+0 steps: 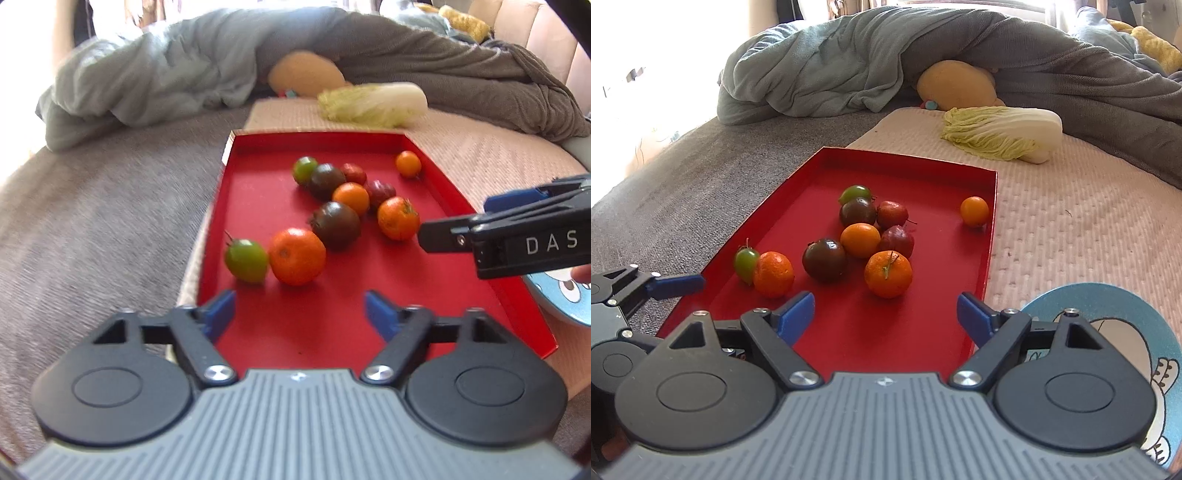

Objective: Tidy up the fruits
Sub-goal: 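Grasp a mandarin with the left tool while the right tool grasps another mandarin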

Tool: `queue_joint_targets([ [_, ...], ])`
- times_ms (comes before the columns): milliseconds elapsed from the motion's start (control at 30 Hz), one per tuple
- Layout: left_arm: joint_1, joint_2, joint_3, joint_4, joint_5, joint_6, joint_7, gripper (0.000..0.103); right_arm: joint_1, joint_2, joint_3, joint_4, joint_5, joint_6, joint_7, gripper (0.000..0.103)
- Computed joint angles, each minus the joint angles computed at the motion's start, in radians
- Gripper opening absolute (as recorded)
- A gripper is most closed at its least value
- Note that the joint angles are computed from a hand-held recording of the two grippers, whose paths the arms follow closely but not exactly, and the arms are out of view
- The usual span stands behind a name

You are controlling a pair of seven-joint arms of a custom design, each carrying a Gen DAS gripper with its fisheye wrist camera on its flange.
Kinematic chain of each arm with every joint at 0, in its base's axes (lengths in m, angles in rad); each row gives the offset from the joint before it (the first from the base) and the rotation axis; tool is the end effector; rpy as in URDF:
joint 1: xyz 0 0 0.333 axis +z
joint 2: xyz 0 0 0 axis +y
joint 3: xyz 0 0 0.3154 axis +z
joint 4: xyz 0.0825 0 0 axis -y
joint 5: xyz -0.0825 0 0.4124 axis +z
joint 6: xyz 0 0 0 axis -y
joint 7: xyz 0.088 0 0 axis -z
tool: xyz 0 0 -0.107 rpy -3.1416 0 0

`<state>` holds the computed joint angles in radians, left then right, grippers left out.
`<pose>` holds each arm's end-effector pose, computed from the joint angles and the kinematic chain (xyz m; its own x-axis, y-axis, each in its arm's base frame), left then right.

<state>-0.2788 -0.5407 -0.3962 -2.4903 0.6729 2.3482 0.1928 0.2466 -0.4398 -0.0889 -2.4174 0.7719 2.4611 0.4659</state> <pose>0.3535 -0.2822 0.4915 0.3139 -0.9493 -0.0146 -0.6569 -0.2060 -0.7253 0.4742 0.0719 0.5111 0.7139 -0.6952 -0.0845 -0.5366 -0.4655 -0.7038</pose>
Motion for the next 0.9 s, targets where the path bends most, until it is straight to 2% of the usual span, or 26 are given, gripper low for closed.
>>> queue_joint_targets([
  [67,0.011,0.018,-0.009,0.011,0.011,-0.019,-0.009,0.069,0.002,0.010,0.007,0.001,-0.008,0.016,-0.010,0.084],
  [233,0.017,0.012,0.004,-0.004,0.037,0.024,-0.026,0.068,0.005,0.036,0.015,0.018,-0.014,0.036,0.006,0.083],
  [267,0.018,0.014,0.006,-0.004,0.035,0.025,-0.023,0.063,0.004,0.042,0.018,0.022,-0.016,0.041,0.014,0.083],
  [333,0.012,0.005,0.030,-0.023,0.022,0.081,-0.014,0.053,0.003,0.053,0.020,0.031,-0.016,0.047,0.030,0.083],
  [367,0.014,0.002,0.033,-0.028,0.020,0.100,-0.011,0.053,0.002,0.058,0.020,0.035,-0.016,0.048,0.036,0.083],
  [433,0.027,0.015,0.017,-0.016,0.029,0.090,-0.001,0.053,0.003,0.067,0.020,0.044,-0.013,0.051,0.045,0.083],
  [633,0.042,0.047,0.019,0.002,0.029,0.099,0.008,0.055,0.003,0.084,0.025,0.054,-0.019,0.060,0.054,0.083],
  [900,0.059,0.072,0.030,0.018,0.045,0.109,0.017,0.069,0.007,0.114,0.034,0.068,-0.024,0.035,0.051,0.084],
])
